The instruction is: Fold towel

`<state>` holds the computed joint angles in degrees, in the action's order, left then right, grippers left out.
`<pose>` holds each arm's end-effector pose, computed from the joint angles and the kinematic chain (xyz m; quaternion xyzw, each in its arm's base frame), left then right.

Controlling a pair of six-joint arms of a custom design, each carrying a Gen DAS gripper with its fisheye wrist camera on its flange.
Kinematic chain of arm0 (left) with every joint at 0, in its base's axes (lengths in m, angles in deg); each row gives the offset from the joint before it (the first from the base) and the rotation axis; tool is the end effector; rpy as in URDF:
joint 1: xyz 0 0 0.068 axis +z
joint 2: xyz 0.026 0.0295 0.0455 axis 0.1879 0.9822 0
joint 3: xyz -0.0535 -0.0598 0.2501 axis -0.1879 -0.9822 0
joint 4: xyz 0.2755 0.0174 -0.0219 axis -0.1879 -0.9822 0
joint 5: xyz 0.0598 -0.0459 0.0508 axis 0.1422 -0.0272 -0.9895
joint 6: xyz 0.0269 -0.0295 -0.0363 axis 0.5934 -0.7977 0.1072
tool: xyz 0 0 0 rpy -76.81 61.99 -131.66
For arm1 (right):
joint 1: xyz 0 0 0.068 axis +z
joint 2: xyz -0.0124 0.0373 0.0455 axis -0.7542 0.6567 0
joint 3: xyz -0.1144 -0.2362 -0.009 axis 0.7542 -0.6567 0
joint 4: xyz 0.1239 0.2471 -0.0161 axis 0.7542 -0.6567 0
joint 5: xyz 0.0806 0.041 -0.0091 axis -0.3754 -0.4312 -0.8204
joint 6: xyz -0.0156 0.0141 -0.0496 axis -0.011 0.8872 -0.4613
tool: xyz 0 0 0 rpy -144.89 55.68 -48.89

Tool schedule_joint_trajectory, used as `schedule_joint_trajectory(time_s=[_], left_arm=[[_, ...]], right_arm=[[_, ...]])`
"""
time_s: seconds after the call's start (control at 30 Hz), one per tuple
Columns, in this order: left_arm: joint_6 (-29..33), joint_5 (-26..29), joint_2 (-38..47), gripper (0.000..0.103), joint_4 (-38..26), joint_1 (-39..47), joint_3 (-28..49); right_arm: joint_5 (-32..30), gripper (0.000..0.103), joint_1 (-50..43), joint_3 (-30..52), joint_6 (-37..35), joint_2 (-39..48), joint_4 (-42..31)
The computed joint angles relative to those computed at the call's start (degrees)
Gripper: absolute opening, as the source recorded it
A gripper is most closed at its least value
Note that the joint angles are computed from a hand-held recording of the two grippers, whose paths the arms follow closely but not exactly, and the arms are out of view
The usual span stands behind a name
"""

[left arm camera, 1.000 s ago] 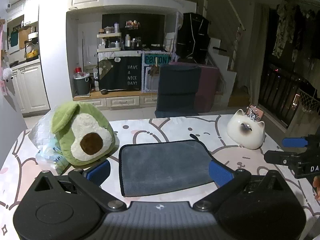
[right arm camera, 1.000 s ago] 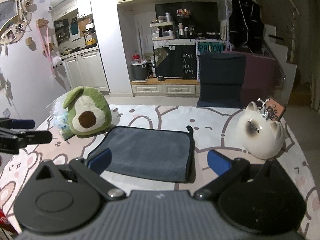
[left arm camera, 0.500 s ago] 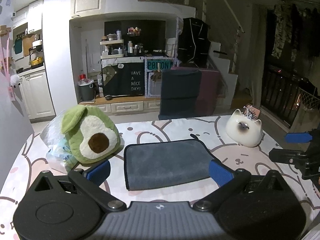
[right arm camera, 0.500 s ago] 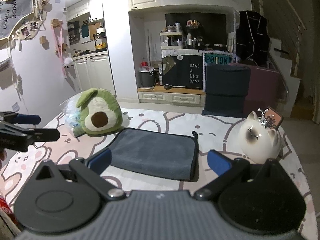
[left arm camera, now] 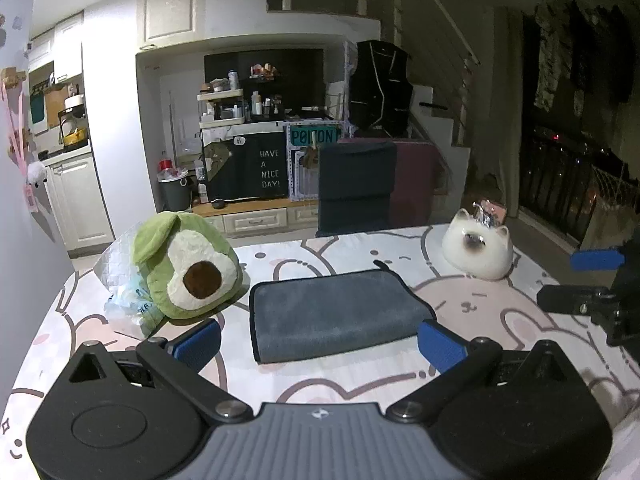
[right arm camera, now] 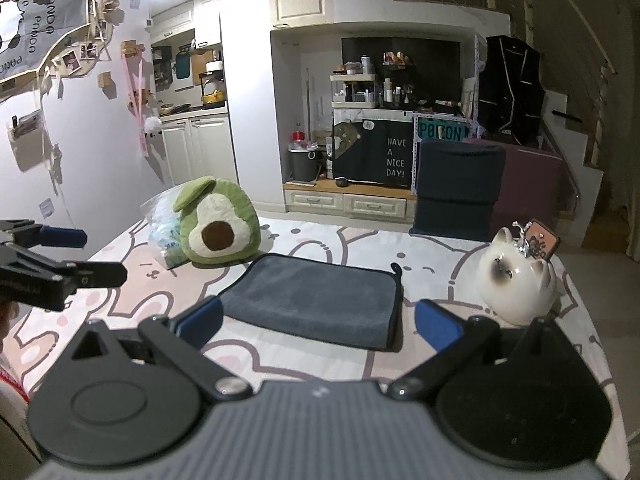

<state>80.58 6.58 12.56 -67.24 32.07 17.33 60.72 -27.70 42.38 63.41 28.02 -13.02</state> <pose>0.3446 0.1053 0.2880 0.3213 0.8147 -0.1658 0.4534 0.1397 0.0385 0.2166 0.0879 0.8623 -0.0139 0.4985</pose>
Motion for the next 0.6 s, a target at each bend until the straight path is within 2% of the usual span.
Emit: schedule_joint_trajectory(time_s=[0.3,0.6], left_arm=[[3.7,0.8,-3.5,0.103,1.3,2.3,-5.5],[8.5,2.3,-3.2,0.103,-3.3,4.5,-5.8]], right_arm=[[6.4,0.103,7.2,-1.0,5.5,-4.2,-5.6],[10.3,0.103,12.4,-1.8,10.4,-5.3,-9.0]])
